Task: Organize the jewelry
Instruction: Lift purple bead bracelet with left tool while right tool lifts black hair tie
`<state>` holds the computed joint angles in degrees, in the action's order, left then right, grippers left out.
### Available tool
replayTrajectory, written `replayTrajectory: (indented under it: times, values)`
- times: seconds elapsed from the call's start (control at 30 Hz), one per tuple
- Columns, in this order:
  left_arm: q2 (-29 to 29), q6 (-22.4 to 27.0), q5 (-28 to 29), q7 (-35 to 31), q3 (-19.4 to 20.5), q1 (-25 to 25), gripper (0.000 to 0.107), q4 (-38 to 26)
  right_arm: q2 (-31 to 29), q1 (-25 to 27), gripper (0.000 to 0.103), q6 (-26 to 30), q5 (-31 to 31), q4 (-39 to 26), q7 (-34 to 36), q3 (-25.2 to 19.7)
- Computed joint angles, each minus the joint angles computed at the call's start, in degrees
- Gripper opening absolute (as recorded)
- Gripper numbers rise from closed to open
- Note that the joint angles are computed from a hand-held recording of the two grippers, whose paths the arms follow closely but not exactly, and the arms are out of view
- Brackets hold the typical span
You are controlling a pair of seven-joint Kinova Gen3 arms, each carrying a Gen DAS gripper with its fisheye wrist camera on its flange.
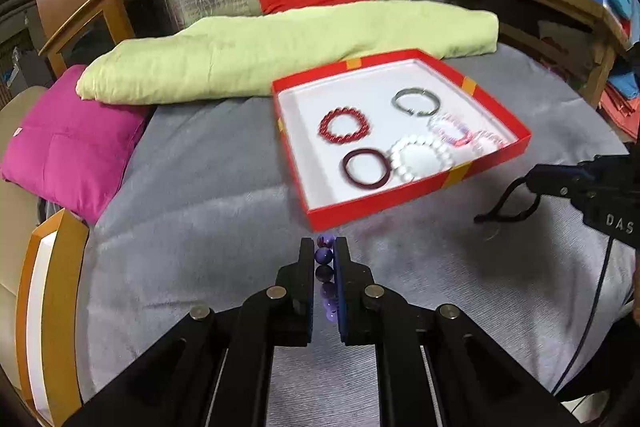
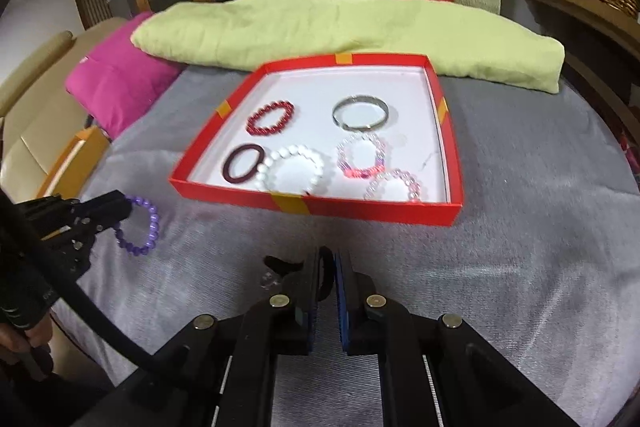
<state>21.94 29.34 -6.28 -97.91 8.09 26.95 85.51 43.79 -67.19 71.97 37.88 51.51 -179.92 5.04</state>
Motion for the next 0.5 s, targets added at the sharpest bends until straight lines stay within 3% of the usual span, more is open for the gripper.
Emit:
replayTrajectory:
  times: [0.1,0.37,0.5]
  values:
    - [-0.4,-0.7,3.0,-2.2,2.1,-2.1,0.01,0.3,-1.0,-0.5,0.008,-2.0,1.0,1.8,-1.7,0.3]
    - [-0.6,-1.2,3.9,-1.6,1.4,-1.6,0.01,0.1,-3.1,-1.0,0.008,-3.4,3.2,5.1,-4.5,0.0]
    - [-0.1,-0.5,3.7,-1.4,1.0,-1.5,0.01,-0.3,-3.6,1.0,0.009,-3.5,1.0,6.2,-3.4,-1.8]
